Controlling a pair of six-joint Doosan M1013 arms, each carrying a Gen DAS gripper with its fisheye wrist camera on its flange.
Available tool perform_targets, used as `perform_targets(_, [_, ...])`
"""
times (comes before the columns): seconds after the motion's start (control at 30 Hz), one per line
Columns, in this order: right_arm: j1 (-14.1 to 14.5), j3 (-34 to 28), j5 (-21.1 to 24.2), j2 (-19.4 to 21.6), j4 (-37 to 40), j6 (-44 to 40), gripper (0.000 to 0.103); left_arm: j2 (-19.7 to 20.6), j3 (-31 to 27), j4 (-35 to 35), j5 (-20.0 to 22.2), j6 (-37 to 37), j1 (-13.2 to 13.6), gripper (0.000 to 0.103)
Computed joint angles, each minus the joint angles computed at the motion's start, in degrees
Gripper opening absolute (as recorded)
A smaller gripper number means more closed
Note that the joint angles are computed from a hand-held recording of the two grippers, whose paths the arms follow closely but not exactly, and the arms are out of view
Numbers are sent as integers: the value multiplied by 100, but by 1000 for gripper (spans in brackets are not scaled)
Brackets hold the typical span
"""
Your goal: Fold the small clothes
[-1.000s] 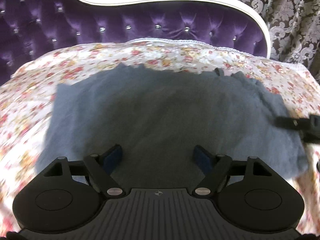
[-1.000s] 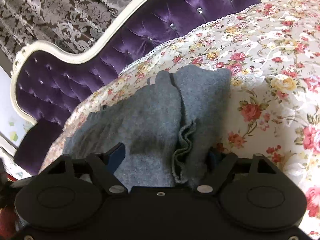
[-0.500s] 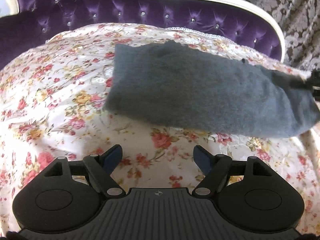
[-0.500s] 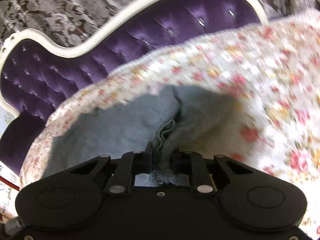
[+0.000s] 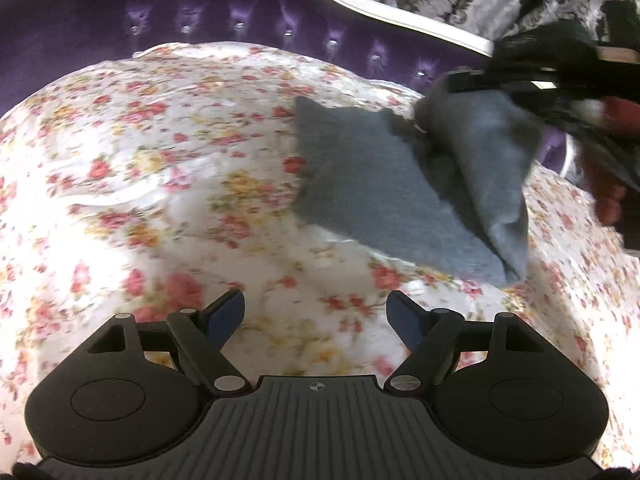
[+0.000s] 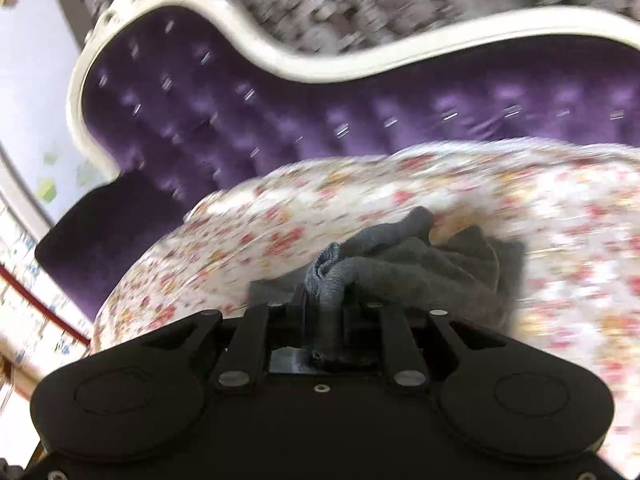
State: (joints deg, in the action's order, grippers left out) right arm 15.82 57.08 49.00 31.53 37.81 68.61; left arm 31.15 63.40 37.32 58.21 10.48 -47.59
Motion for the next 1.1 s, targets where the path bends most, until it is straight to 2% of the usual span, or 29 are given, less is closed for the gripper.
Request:
perform_targets(0.17, [312, -315, 306, 306, -509, 125, 27, -138, 226, 59, 12, -190, 15, 77])
perform_targets(0.23, [294, -273, 430, 330, -170, -125, 34, -194, 309, 55, -19, -224, 25, 77])
perform_targets(0.3, [211, -123, 428, 280, 559, -697, 37, -249, 388, 36, -91, -248, 43, 77])
perform_targets(0.37, [108, 90, 410, 159, 1253, -1326, 46, -285, 432, -19, -158, -202, 68, 77])
perform_targets(0.4, [65, 186, 343, 89, 1459, -1583, 56, -290, 432, -44, -170, -166, 81, 77])
perform_targets(0.43, [21, 301, 254, 2, 1665, -1871, 60, -290, 423, -46, -171, -147, 89, 77])
perform_targets(0.53, [-102, 618, 46, -248, 1897, -2282, 60, -280, 378, -31, -167, -70, 119, 77])
perform_targets(0.73, [-186, 1346, -684, -654, 1656, -2732, 60, -256, 203, -16, -159, 245, 177, 77])
perform_targets(0.87, [-95, 1886, -1214, -893, 1607, -3455, 60, -253, 56, -27, -174, 467, 258, 77])
perform_targets(1.0, [81, 2378, -1708, -1107, 2048, -4725, 60, -217, -149, -14, -140, 541, 367, 77])
perform_targets(1.1, [243, 2610, -2051, -1174, 2365, -5654, 66, -169, -309, -33, -168, 674, 450, 77])
